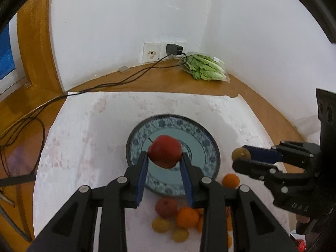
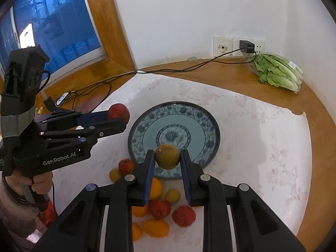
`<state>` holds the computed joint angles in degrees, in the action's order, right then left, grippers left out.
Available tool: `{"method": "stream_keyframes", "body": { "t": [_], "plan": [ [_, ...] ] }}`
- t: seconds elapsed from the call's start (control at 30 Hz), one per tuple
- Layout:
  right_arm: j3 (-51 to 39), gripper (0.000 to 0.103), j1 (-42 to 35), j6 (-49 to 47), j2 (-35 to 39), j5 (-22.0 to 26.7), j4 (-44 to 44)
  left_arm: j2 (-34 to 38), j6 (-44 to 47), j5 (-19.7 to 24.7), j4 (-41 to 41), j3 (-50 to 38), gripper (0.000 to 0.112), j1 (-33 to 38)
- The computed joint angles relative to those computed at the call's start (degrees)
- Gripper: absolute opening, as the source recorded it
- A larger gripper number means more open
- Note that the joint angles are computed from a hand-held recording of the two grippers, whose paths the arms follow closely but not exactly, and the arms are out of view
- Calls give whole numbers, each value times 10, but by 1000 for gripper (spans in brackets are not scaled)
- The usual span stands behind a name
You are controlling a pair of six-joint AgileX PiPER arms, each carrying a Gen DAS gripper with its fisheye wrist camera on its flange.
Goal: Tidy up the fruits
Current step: 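Carry both fruits onto the blue-and-white plate and open both grippers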
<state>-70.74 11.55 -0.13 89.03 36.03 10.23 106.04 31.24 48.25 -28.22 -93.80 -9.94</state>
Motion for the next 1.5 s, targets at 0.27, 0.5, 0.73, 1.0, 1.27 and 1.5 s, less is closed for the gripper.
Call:
{"method": "stream_keyframes", "body": {
  "t": [0.27,0.5,0.73,1.0,1.27,1.5],
  "plan": [
    [-62,26,-9,-7,76,-1,-4,80,-42,11,23,-94,32,-13],
    [-106,26,-21,1,140,-13,-19,150,-78,26,50,-165,32,-26],
    [-157,25,-30,11,198,-11,-37,193,-98,35,69,-205,32,-38],
    [-194,25,-39,7,238,-4,-37,222,-115,42,86,-232,32,-44],
    [-204,25,-40,11,252,0,-50,239,-120,47,93,-247,32,-46],
    [-208,26,-41,8,256,-1,-50,240,-118,45,92,-248,32,-46]
  ]
}}
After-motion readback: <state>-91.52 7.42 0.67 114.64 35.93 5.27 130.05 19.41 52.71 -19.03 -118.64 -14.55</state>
